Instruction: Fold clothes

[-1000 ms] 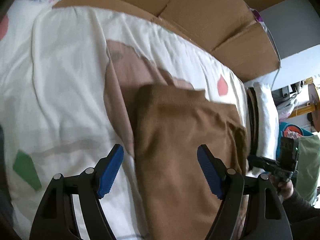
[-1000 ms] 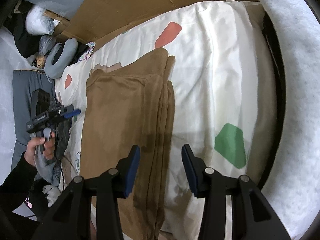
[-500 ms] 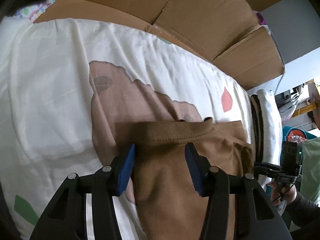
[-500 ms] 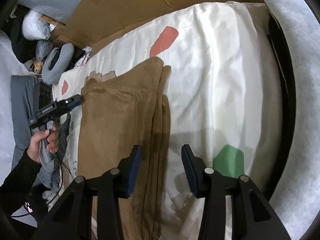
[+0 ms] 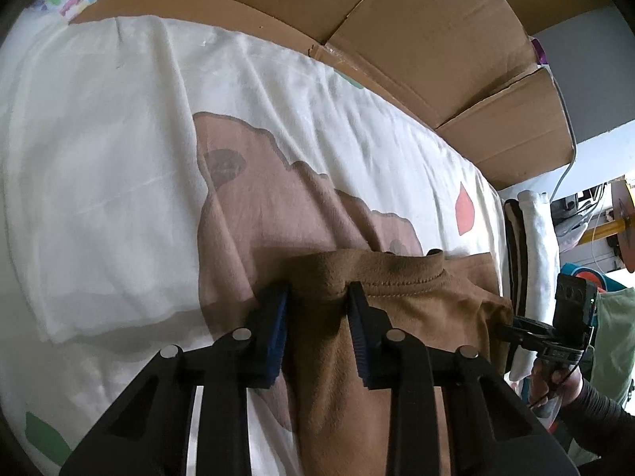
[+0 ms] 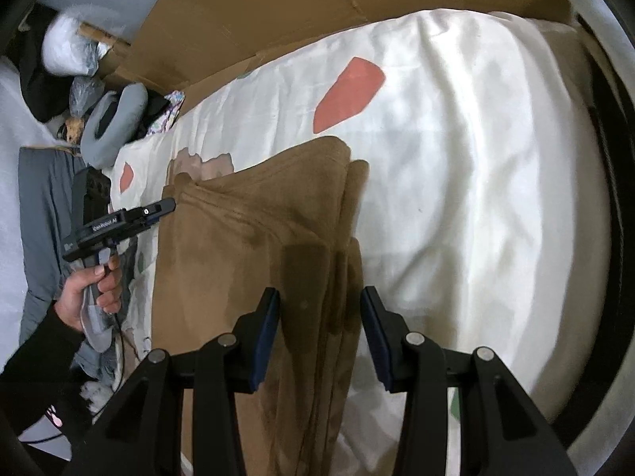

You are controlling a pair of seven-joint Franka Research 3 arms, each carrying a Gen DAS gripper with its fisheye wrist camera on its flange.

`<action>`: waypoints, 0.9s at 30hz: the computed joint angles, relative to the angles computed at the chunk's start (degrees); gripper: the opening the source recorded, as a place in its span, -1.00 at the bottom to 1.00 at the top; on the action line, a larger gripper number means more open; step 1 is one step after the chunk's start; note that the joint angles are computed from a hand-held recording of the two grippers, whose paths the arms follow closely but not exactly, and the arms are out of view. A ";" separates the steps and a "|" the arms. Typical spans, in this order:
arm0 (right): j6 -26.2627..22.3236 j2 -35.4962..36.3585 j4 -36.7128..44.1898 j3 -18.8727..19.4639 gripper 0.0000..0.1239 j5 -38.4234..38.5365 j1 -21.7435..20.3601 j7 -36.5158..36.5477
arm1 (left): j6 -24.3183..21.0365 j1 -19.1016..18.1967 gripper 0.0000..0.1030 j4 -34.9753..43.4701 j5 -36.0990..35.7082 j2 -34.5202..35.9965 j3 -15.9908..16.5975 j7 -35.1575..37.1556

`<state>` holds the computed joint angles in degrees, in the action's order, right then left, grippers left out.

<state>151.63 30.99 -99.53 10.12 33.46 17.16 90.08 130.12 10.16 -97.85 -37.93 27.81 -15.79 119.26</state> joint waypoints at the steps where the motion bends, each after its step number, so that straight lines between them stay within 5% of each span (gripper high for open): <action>1: -0.55 0.59 0.74 -0.41 -0.35 -0.55 0.29 0.65 | -0.10 -0.01 -0.45 0.34 0.01 0.28 -0.04 0.01; 7: -2.68 2.89 3.13 -0.24 -0.34 -0.48 -0.41 1.82 | -3.41 0.57 -0.38 2.45 0.13 1.45 -0.10 -1.93; 15: -3.19 3.24 3.48 0.67 -0.36 1.88 -1.49 -0.29 | -7.33 1.82 0.09 -0.01 -2.66 -0.37 -0.08 -0.21; 22: -3.38 3.06 3.65 1.11 -0.72 3.02 -1.73 -1.99 | -12.02 1.99 0.09 -1.05 -4.83 -0.88 1.00 -0.08; 27: -2.14 1.92 2.46 1.50 -0.76 4.52 -1.93 -3.45 | -14.65 2.48 0.09 0.45 -6.72 0.55 1.18 -0.51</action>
<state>149.49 32.91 -97.07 11.61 37.98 15.24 86.63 115.47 12.64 -97.40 -44.65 28.36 -14.62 118.74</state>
